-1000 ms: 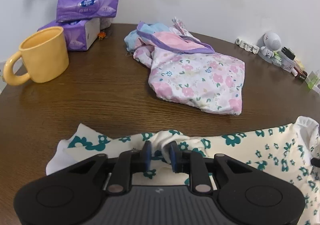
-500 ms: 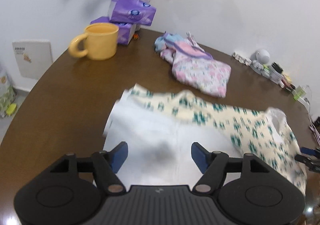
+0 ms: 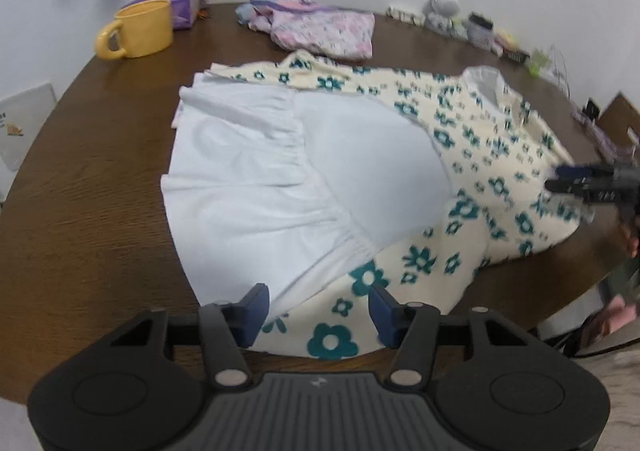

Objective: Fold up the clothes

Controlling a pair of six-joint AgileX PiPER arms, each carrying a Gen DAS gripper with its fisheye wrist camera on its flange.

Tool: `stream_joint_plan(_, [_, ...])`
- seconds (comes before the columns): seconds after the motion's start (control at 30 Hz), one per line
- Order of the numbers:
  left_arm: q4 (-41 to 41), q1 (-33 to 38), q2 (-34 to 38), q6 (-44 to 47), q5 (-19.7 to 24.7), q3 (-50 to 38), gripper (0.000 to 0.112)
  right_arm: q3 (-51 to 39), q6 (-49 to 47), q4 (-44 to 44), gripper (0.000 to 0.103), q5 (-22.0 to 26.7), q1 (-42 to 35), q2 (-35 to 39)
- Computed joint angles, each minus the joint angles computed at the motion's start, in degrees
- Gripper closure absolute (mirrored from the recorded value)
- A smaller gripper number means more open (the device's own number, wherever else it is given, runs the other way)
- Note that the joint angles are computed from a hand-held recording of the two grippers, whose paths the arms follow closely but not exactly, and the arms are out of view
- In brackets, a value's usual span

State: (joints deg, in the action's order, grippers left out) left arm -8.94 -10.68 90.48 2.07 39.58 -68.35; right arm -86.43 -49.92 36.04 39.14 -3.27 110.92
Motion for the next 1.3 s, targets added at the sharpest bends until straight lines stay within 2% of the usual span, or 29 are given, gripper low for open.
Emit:
stream_joint_plan(0.17, [0.7, -0.3, 1.7, 2.7, 1.9, -1.2, 0.066, 3.9, 0.9, -1.7, 0.029, -2.5, 0.6, -2.5])
stream_joint_plan(0.37, [7.7, -1.6, -0.6, -3.4, 3.0, 0.5, 0.068, 7.5, 2.2, -2.8, 0.029, -5.2, 0.7, -4.5])
stream_joint_plan(0.47, [8.5, -1.2, -0.7, -6.1, 3.3, 1.0, 0.082, 7.5, 1.9, -2.2, 0.029, -5.3, 0.6, -4.1])
stream_joint_plan(0.6, [9.7, -1.5, -0.9, -9.6, 4.0, 0.9, 0.106, 7.7, 1.1, -1.5, 0.028, -5.6, 0.6, -4.0])
stream_joint_plan(0.63, [11.0, -2.0, -1.0, -11.7, 3.9, 1.0, 0.109, 7.9, 0.9, -1.3, 0.028, -5.7, 0.6, -4.0])
stream_joint_plan(0.73, [15.3, -3.9, -1.7, -18.4, 3.3, 1.8, 0.112, 8.6, 0.0, -0.2, 0.028, -6.2, 0.5, -4.2])
stream_joint_plan(1.0, [25.7, -7.8, -5.1, -32.6, 0.8, 4.9, 0.112, 9.9, -3.2, 2.6, 0.027, -7.3, 0.2, -4.5])
stream_joint_plan(1.17, [27.5, -7.3, -5.2, -34.6, -0.4, 4.6, 0.112, 10.8, -5.5, 4.7, 0.026, -7.9, -0.1, -4.7])
stream_joint_plan(1.3, [35.3, -7.7, -4.5, -41.8, -2.2, 4.0, 0.112, 11.4, -6.8, 6.0, 0.026, -8.4, -0.3, -4.9])
